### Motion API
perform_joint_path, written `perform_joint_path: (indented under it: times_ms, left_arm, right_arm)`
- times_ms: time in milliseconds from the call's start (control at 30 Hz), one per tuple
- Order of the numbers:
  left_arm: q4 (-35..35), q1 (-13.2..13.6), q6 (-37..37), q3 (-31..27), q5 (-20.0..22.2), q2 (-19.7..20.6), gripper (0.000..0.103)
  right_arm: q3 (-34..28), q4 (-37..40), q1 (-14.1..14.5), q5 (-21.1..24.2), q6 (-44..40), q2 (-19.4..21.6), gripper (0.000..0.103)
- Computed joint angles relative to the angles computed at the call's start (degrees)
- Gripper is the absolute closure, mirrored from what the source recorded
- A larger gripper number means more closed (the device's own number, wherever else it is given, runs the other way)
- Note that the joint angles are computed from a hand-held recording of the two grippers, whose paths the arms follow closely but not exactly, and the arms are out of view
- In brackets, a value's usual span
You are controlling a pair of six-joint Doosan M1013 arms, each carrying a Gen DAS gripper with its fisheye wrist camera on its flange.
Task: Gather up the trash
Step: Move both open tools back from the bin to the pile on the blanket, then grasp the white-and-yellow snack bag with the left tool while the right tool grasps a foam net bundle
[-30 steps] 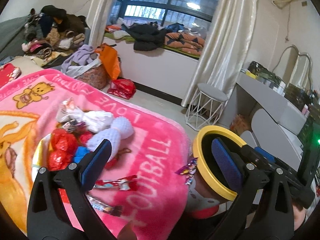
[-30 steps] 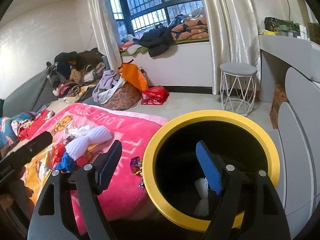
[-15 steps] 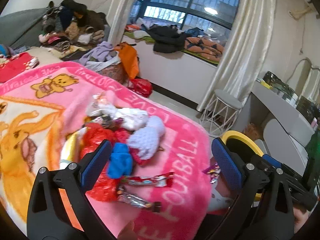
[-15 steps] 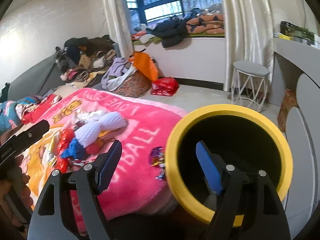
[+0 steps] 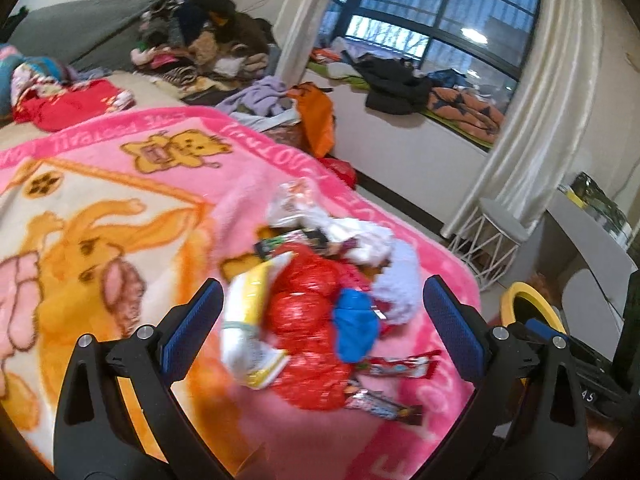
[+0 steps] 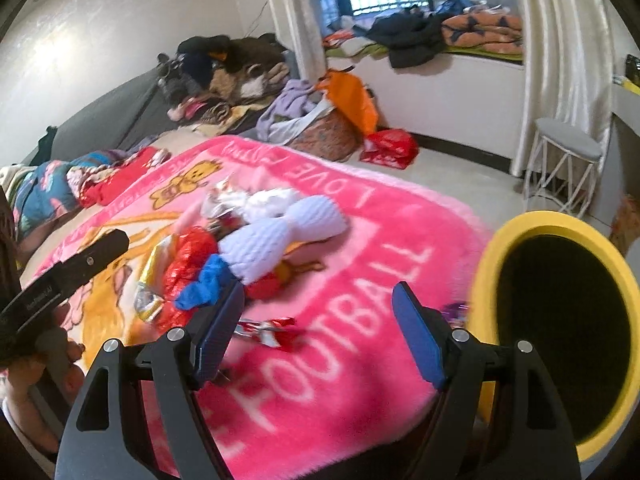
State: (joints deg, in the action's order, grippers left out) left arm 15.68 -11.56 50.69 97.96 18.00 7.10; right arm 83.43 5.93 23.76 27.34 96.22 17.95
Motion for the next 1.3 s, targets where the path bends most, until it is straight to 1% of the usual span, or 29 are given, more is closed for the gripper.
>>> perform_joint_path:
  times_ms: [167, 267, 333, 433, 500, 600, 633, 667, 700, 733, 767, 800, 933, 1000, 1133, 1233, 1300]
  left_arm:
    - [-0.4, 1.9, -2.0, 0.6, 1.5, 0.0, 0.011]
    - [-3.7, 3.1, -0.3, 0.7, 2.4, 0.4, 0.011]
    - [-7.6, 3.9, 2.7, 0.8, 2.7, 0.7, 0.012]
    - [-15.4, 4.8, 9.3, 0.8, 3.0, 1.0, 0.021]
    - [-21.4, 5.4, 14.2, 0.8, 3.3, 1.4, 0.032]
    - [-29.2, 5.9, 21.1, 0.7, 4.3, 1.8, 0.042]
    - [-30.6, 6.0, 22.2, 0.5, 4.7, 2.1, 0.044]
    - [-33.4, 6.1, 24.5, 0.5, 5.3, 2.4, 0.050]
    - [-34.5, 6.2, 25.3, 0.5, 5.4, 2.5, 0.057]
    - [-36.2, 6.4, 26.4, 0.5, 5.9, 2.7, 0.061]
    - [-36.7, 6.4, 26.5, 0.5, 6.2, 2.9, 0.072]
    - [-37.0, 6.3, 26.6, 0.5, 6.4, 2.9, 0.080]
    - [-37.0, 6.1, 26.8, 1.0, 5.6, 2.5, 0.080]
    - [-35.7, 5.9, 25.6, 1.2, 4.7, 2.2, 0.081]
    - [-32.0, 5.4, 23.8, 1.3, 3.2, 1.4, 0.082]
    - [-30.7, 5.1, 23.2, 1.3, 2.0, 0.8, 0.082]
    - [-29.2, 4.7, 22.5, 1.2, 1.5, 0.4, 0.083]
  right_arm:
    - [-3.4, 3.3, 0.6, 2.6, -2.6, 2.6, 0.029]
    - [-5.7, 4.3, 1.1, 4.4, -3.5, 4.4, 0.029]
    - [-7.2, 5.0, 1.2, 5.6, -3.6, 5.6, 0.029]
    - [-9.1, 6.5, 1.2, 7.1, -3.4, 7.1, 0.029]
    - [-10.6, 7.8, 1.1, 8.5, -3.0, 8.3, 0.029]
    - [-11.9, 8.5, 1.1, 9.5, -2.2, 9.5, 0.029]
    - [-12.2, 9.2, 1.0, 9.8, -2.3, 9.8, 0.036]
    - [-12.4, 9.6, 0.9, 10.2, -2.5, 10.0, 0.043]
    - [-12.7, 10.4, 0.7, 10.9, -3.1, 10.2, 0.059]
    - [-12.6, 11.3, 0.6, 11.1, -4.0, 10.2, 0.072]
    - [-12.3, 11.3, 0.6, 10.7, -4.5, 10.0, 0.075]
    - [-11.5, 11.1, 0.6, 9.6, -5.3, 9.5, 0.078]
    - [-8.5, 8.4, 1.0, 6.6, -5.7, 7.6, 0.082]
    - [-7.2, 7.4, 1.1, 5.3, -5.3, 6.8, 0.082]
    - [-4.8, 9.1, 0.9, 3.4, -7.2, 4.9, 0.082]
    - [-3.7, 9.2, 1.1, 2.3, -9.0, 3.8, 0.082]
    - [-3.2, 9.3, 1.1, 2.3, -9.8, 3.3, 0.082]
